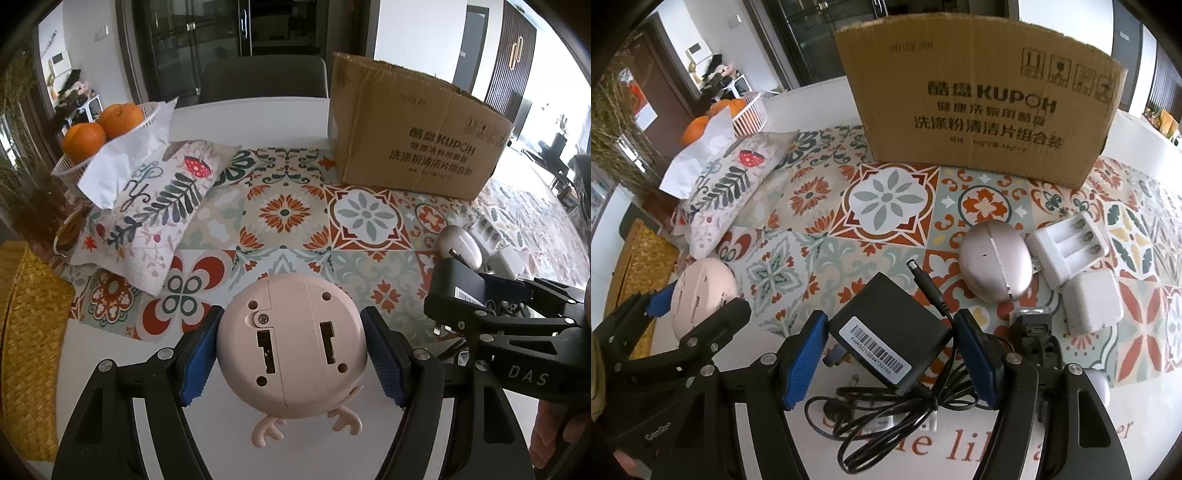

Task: Organize rigid objects
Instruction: 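Lift the pink toy and black adapter and carry both toward the cardboard box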

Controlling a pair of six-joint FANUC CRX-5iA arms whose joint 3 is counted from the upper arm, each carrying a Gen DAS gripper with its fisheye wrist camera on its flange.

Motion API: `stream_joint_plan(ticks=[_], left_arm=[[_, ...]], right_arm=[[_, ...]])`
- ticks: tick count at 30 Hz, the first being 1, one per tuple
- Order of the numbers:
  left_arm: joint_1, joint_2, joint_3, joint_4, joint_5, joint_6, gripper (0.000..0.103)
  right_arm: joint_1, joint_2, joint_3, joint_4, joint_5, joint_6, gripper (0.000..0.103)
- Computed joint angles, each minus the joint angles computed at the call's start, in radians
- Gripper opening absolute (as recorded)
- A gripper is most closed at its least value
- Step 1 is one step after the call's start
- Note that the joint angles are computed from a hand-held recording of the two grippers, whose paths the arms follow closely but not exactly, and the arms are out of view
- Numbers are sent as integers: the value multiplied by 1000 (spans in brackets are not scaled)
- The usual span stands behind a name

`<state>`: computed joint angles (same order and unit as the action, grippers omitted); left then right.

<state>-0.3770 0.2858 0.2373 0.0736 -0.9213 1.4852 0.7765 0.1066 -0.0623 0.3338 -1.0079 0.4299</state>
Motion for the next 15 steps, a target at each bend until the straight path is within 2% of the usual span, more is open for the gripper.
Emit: stream_joint_plan(ticks=[15], left_arm=[[-25,-75,10,-25,40,24,74]], right_arm=[[53,-108,-65,148,-2,-144,70]])
